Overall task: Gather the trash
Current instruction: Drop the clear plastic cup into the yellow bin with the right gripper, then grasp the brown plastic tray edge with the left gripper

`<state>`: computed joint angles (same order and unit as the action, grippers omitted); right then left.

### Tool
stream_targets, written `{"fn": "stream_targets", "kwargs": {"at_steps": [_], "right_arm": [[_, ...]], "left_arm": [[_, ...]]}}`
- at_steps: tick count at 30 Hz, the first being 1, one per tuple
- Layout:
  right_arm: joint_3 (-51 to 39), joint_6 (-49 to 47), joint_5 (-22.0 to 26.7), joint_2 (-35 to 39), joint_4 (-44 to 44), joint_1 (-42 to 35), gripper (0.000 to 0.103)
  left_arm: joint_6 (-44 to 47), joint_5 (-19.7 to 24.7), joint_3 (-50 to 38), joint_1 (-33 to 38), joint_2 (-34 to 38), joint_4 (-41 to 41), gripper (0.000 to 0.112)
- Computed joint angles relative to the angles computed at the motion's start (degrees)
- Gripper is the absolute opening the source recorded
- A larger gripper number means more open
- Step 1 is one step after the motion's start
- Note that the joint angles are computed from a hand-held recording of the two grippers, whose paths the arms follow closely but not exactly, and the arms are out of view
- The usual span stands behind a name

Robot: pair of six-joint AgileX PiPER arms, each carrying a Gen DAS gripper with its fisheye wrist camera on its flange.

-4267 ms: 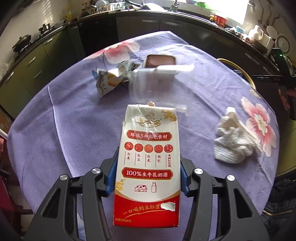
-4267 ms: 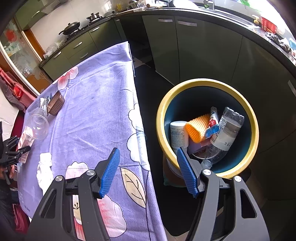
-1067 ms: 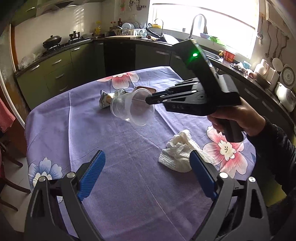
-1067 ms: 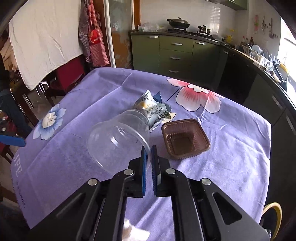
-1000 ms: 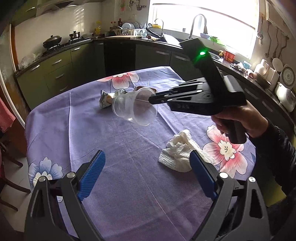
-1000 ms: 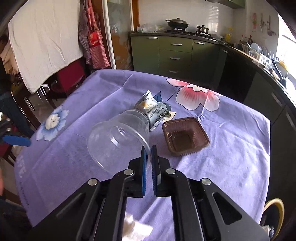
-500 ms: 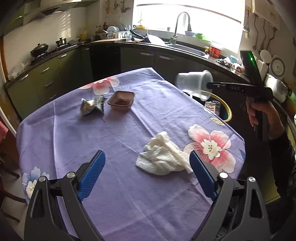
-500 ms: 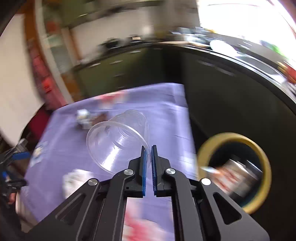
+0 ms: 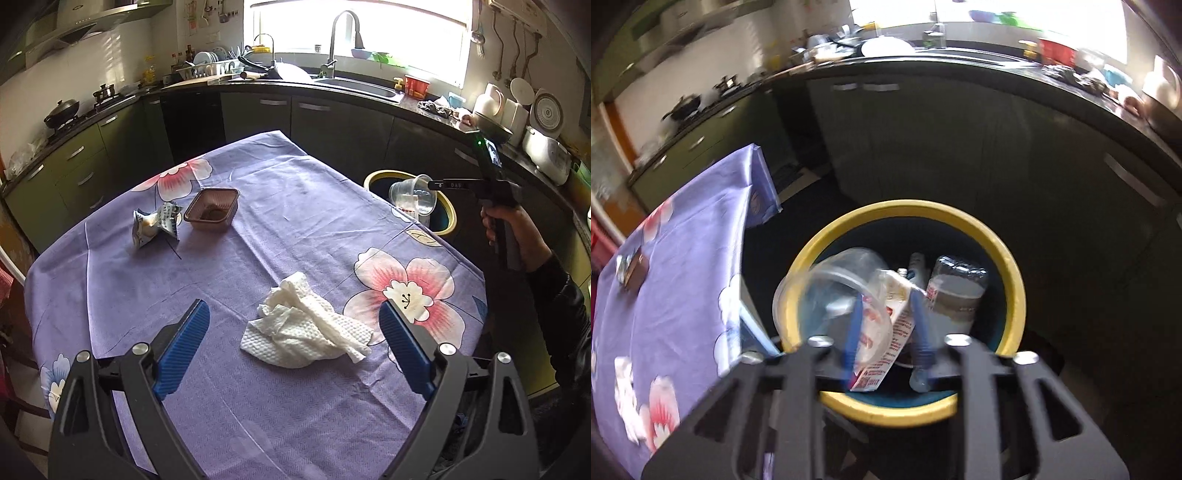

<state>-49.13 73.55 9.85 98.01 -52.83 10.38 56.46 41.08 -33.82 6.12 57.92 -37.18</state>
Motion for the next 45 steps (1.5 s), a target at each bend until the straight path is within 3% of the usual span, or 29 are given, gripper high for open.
{"fn": "stream_targets", "kwargs": {"at_steps": [4, 9, 16, 30, 35, 39, 41, 45], "right_arm": [[3.08, 14.53, -2.78, -2.56, -13.30, 0.08, 0.033], [5.48, 22.60, 1.16, -6.65, -21.36, 3.21, 0.033], [6.20, 18.88, 0.73, -8.61, -17.44, 3.53, 0.034], [8.24, 19.65, -1.86, -10.36, -17.93, 2.70, 0.034], [7.91, 16.81, -2.55, -9.63, -15.09, 2.43, 0.034], [7.65, 16.52, -2.95, -9.25, -14.97, 2.60, 0.034], [7.64, 16.46, -2.91, -9.34, -14.98, 2.95, 0.034], [7.86, 16.83, -2.62, -9.89, -15.37, 3.56, 0.034]], "left_arm": [[0.67, -0.29, -0.65, -0.58, 1.46, -0.21, 0.089], [2.03, -1.78, -2.58, -1.15, 6.61, -1.76, 0.089], [3.14, -3.73, -10.90, -2.00, 18.89, -4.33, 0.089], [-0.39, -8.11, -31.43, -9.52, 42.88, 1.34, 0.088], [-6.08, -8.93, -36.34, -11.56, 47.71, 7.19, 0.073], [-10.61, -8.39, -39.08, -11.92, 50.27, 11.21, 0.049], [-13.00, -8.17, -40.03, -11.90, 51.14, 12.99, 0.043], [-10.61, -7.60, -40.04, -10.81, 51.68, 10.35, 0.032]]}}
